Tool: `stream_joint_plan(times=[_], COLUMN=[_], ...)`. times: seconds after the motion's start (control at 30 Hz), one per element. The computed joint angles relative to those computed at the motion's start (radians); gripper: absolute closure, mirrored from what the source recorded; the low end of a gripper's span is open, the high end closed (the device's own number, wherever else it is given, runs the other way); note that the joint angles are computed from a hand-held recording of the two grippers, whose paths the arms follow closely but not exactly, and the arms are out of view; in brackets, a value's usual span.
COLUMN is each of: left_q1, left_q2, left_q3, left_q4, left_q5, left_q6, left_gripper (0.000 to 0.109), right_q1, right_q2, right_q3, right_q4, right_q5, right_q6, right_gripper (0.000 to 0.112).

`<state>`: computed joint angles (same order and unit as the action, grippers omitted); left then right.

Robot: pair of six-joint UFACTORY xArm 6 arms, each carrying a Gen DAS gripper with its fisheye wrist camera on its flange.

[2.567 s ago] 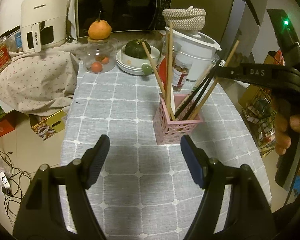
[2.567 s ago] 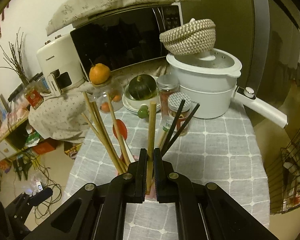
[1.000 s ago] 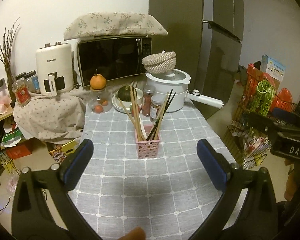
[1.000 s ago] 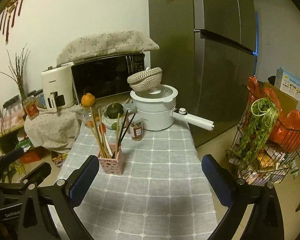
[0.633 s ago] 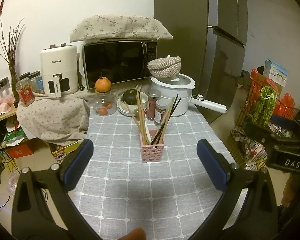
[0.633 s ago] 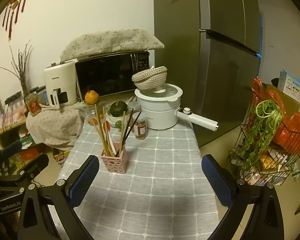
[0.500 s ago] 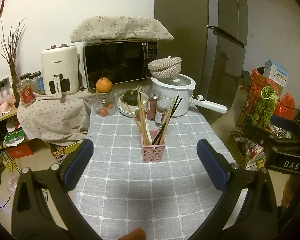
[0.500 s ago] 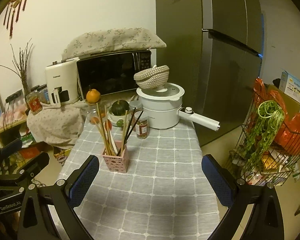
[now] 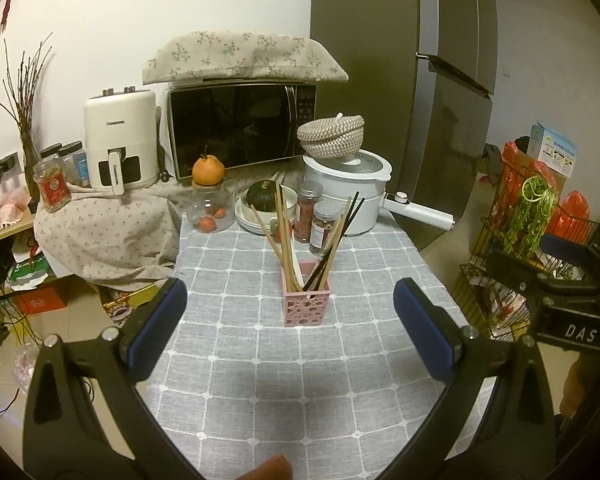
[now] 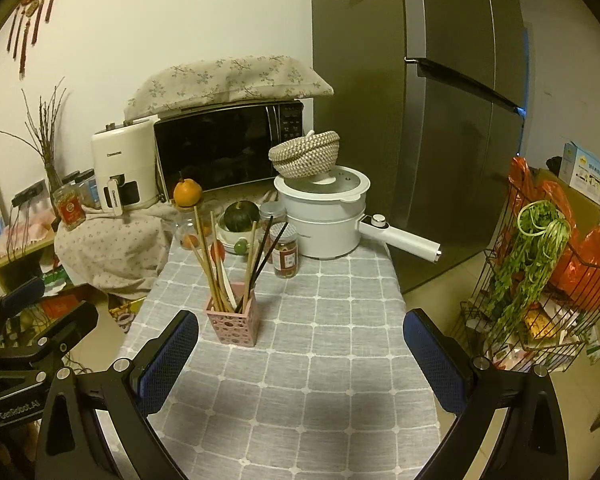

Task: Organize utensils

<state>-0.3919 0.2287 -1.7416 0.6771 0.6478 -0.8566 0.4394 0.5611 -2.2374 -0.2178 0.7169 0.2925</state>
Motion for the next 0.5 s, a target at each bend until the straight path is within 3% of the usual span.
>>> stream_joint_plan(times=[0.5], left_q1=[0.001], left_q2=[0.0], left_q3=[0.003], left_q4=[0.004], left_q5=[-0.006], left_q6=[-0.005], left_gripper=[0.006], right_q1=[0.001], right_q2=[0.007], right_q3=[-0.008], right_q4=[0.014], right_q5=[0.004], right_q6=[-0.01], right_gripper=[0.009])
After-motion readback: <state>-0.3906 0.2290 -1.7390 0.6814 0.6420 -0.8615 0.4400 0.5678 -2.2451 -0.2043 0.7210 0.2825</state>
